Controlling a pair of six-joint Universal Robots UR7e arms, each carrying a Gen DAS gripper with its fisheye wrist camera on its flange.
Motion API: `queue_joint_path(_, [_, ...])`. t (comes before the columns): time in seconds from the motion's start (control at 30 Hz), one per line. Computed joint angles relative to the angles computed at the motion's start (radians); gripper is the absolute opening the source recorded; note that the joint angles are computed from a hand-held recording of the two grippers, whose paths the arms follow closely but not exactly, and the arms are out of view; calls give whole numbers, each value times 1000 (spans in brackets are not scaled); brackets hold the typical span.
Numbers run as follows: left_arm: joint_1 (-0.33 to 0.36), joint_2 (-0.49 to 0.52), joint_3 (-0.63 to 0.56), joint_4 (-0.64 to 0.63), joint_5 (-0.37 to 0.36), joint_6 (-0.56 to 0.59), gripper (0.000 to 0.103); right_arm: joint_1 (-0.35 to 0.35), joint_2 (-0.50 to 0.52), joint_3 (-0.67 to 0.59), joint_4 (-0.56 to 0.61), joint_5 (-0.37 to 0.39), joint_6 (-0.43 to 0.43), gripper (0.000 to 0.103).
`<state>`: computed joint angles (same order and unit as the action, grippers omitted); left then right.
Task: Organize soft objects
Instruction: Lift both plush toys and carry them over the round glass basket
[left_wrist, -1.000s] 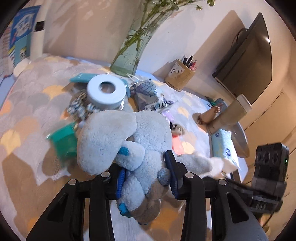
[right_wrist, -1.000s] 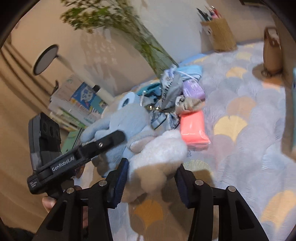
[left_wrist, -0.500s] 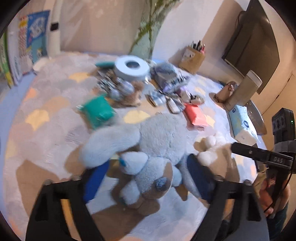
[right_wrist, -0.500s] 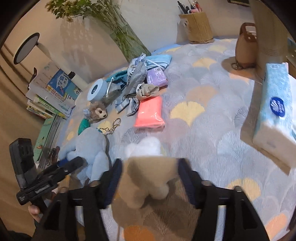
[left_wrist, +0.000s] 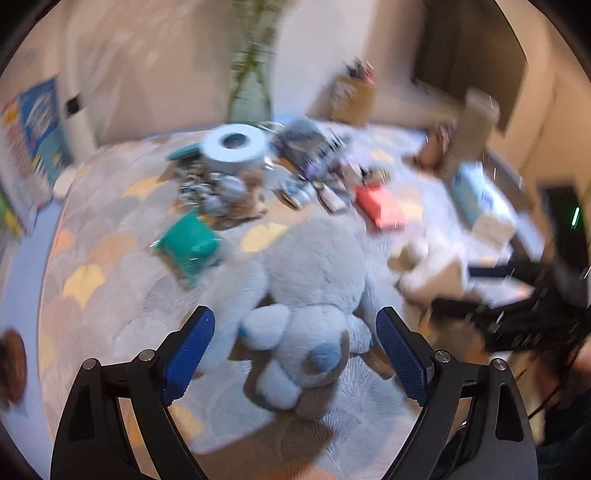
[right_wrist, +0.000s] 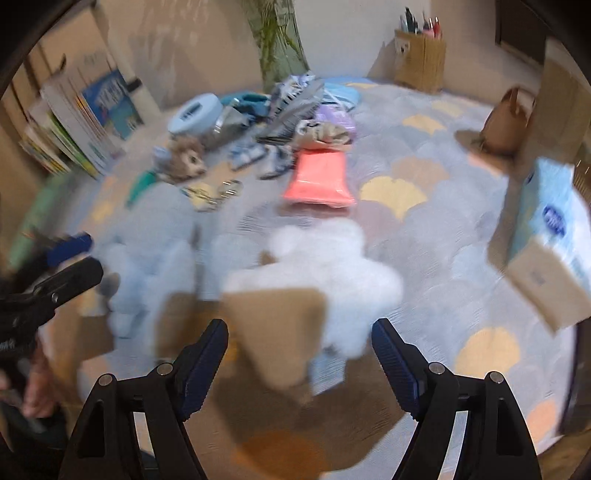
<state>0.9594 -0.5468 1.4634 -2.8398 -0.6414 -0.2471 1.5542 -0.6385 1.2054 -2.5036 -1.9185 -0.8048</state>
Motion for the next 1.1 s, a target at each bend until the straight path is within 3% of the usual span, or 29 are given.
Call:
queue_joint_path(0.17, [-10, 66, -70, 96, 99, 85, 89, -28, -13, -26, -9, 51, 28, 79])
queue_joint_path(0.4, [16, 55, -62, 57, 26, 96, 89, -46, -59, -19, -18, 102, 69, 79])
queue_joint_path(0.5, [21, 69, -75, 61, 25, 89, 87, -47, -56, -38, 58, 97, 95, 79])
queue_joint_path(0.57, [22, 71, -77, 72, 35, 73, 80, -54, -53, -54, 135, 122, 132, 79])
queue_joint_path(0.67, [18, 72, -66, 20, 46, 89, 58, -64, -50, -68, 226, 180, 203, 79])
queue_joint_path(0.73, [21, 66, -54, -20, 28, 89, 55, -70, -56, -39, 197, 216, 262, 79])
queue_joint_path(0.8, [20, 64, -46, -44, 26, 95, 54, -74, -67, 20, 95, 235, 331, 82])
queue_joint_path(0.97, [21, 67, -47, -46, 21, 99, 54, -39, -34, 21, -16, 142, 319, 83])
queue_joint_path(1.1, [26, 61, -48, -33, -5, 93, 66, -20, 14, -32, -32, 73, 320, 83])
